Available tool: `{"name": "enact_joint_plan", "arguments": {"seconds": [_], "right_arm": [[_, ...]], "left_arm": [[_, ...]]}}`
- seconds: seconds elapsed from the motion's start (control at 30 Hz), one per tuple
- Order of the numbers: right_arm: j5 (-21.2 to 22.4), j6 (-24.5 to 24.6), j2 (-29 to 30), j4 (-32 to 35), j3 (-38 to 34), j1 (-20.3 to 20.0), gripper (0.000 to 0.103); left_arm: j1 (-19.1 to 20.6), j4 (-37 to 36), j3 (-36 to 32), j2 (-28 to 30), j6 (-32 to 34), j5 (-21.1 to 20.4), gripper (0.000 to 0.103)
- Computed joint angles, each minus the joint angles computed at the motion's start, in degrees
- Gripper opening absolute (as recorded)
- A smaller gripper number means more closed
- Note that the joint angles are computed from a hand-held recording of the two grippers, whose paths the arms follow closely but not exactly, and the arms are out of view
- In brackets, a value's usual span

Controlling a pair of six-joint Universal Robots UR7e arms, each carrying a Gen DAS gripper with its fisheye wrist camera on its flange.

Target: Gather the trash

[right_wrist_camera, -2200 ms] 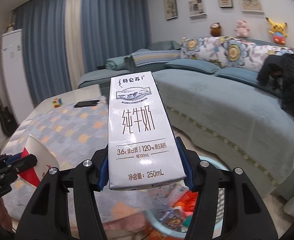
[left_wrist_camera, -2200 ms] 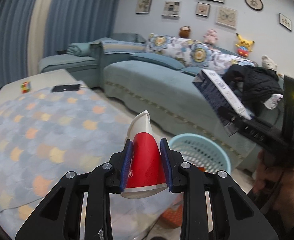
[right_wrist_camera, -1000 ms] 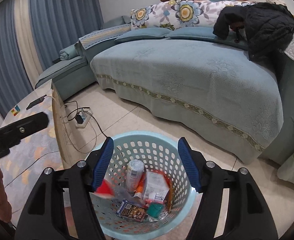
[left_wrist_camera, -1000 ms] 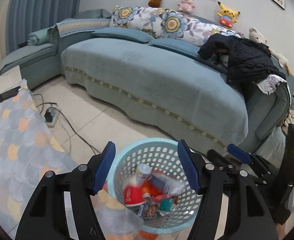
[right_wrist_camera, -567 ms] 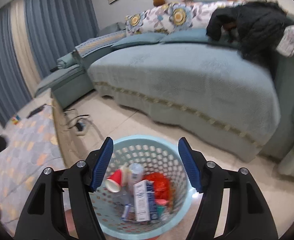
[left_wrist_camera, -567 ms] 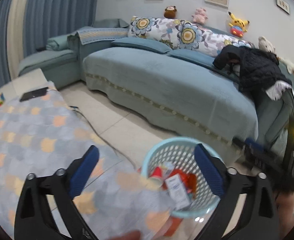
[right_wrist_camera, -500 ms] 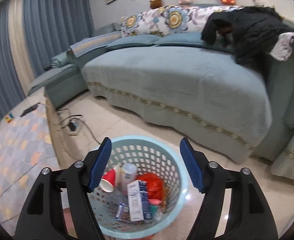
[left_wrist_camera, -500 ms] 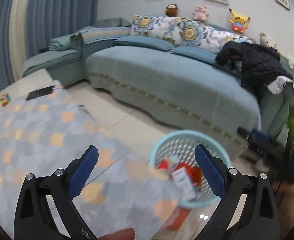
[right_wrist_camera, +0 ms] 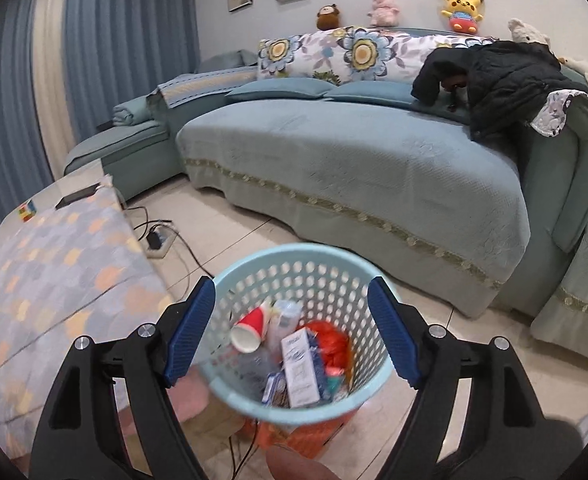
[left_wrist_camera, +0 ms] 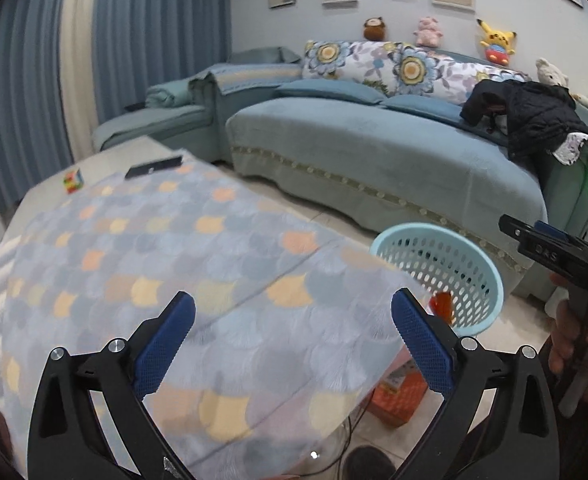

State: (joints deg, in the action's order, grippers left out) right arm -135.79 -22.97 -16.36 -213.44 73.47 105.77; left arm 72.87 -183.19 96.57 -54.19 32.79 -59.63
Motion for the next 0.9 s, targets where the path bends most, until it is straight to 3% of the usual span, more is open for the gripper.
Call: {"name": "enact_joint_plan", "arguments": {"seconds": [0.27,0.5,0.9], "right_arm": [[-3.29,-1.22,3.03,-2.69,-1.44,2.11,0.074],[-3.09,1.29,2.64,-0.03,-0.96,1.74,0.074],[-3.19,1.49,2.46,-0.48,-0.48,1.26,0.074]], "left_arm": [[0.23,-2.67,2.4,0.01,2.81,0.06,0.095],[0.56,-2.6,1.55,-0.41,1.45,-0.49,0.095],[0.38,-2.81,1.78,0.09,2.52,0.34,0.095]]}}
